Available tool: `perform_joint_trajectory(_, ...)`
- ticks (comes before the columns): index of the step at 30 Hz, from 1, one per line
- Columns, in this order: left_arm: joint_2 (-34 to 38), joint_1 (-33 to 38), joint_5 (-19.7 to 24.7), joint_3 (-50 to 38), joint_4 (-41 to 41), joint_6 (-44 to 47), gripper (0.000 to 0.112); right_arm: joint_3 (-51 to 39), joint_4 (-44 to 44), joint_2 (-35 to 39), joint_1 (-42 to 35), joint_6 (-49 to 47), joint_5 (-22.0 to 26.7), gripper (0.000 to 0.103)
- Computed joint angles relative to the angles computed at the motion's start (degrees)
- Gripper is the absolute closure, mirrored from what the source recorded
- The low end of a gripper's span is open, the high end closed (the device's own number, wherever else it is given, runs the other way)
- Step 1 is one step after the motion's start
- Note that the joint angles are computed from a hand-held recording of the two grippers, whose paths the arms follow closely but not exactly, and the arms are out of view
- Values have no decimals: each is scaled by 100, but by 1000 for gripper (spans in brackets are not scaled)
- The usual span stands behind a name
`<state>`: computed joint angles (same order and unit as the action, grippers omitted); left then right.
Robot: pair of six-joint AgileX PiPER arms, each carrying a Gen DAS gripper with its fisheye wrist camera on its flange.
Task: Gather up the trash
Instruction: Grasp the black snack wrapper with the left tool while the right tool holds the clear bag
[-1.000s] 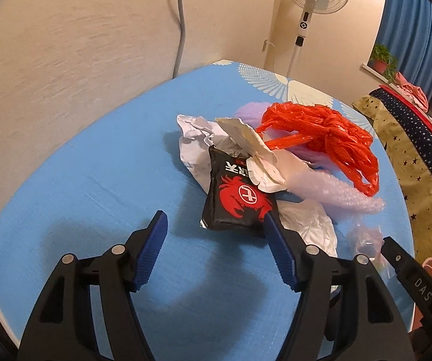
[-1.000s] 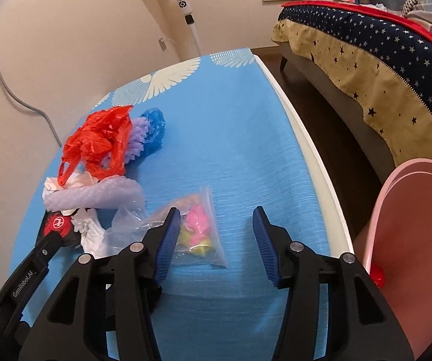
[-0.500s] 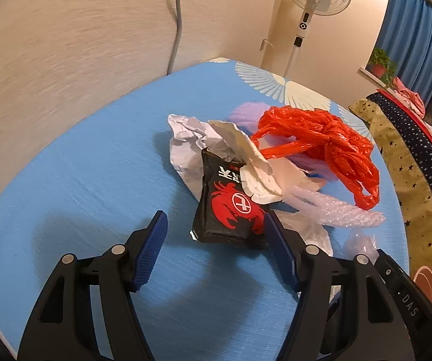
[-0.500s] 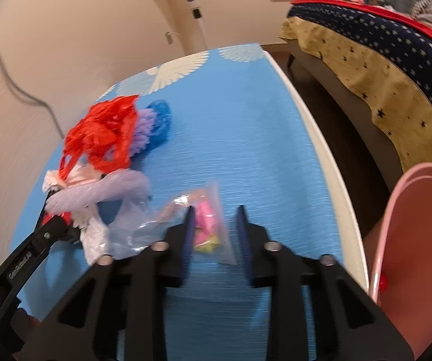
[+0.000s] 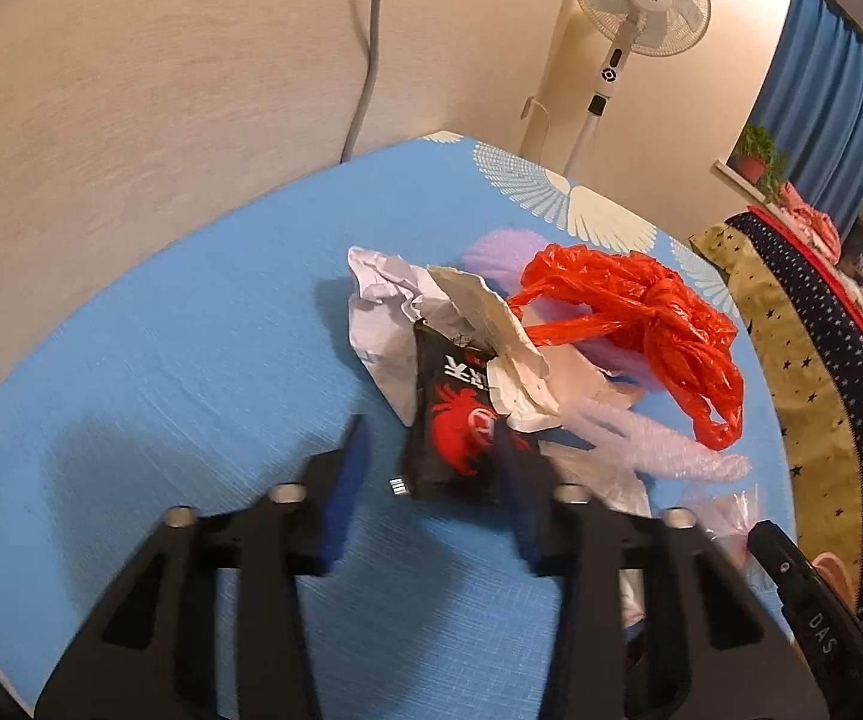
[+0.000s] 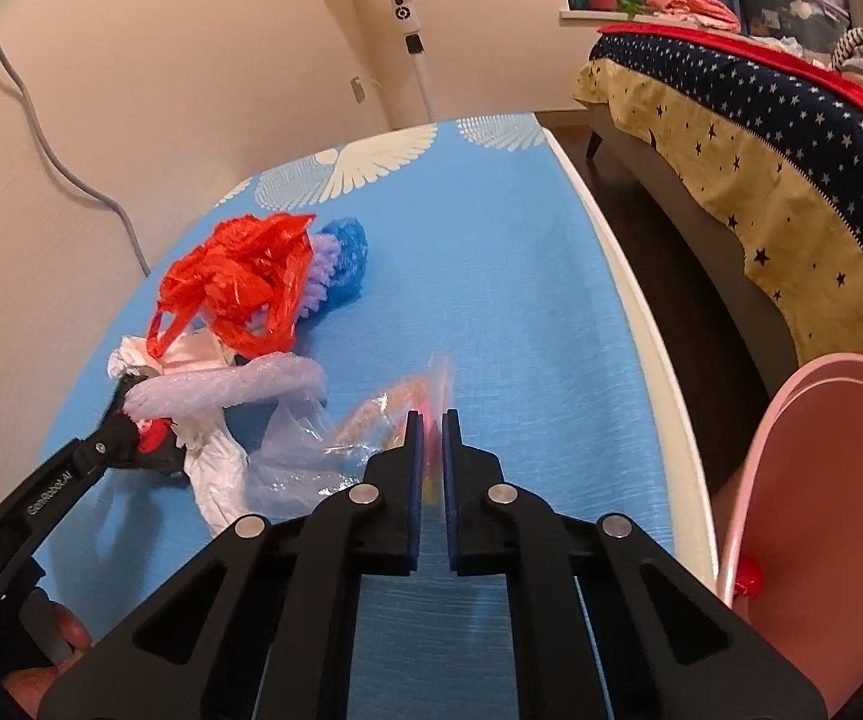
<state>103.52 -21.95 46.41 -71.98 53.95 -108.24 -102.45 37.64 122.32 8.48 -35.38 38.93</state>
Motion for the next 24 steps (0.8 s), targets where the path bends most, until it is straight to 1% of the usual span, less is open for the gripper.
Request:
perform_joint_trajectory(1, -19, 27, -52, 27, -28, -10, 91, 26, 33, -39, -13, -28, -5, 97)
perform_joint_trajectory(2, -44, 11, -40, 60, 5, -85, 98, 68, 74, -91, -30, -68, -18, 97)
perform_joint_trajectory(3, -84, -10, -22, 98, 66, -160, 103, 87, 95, -117, -38, -88, -27, 97)
perform_joint_trajectory(5, -156, -53, 6, 147, 180, -223, 106, 169, 193, -221, -80, -182, -36, 97)
perform_joint_trajectory(13, -523, -261, 94, 358, 454, -398, 109, 640, 710, -795, -324, -675, -50, 97)
perform_joint_trajectory(24, -977, -889, 653, 427, 748, -337, 110, 1329, 1325, -1618, -791, -1323, 6, 97)
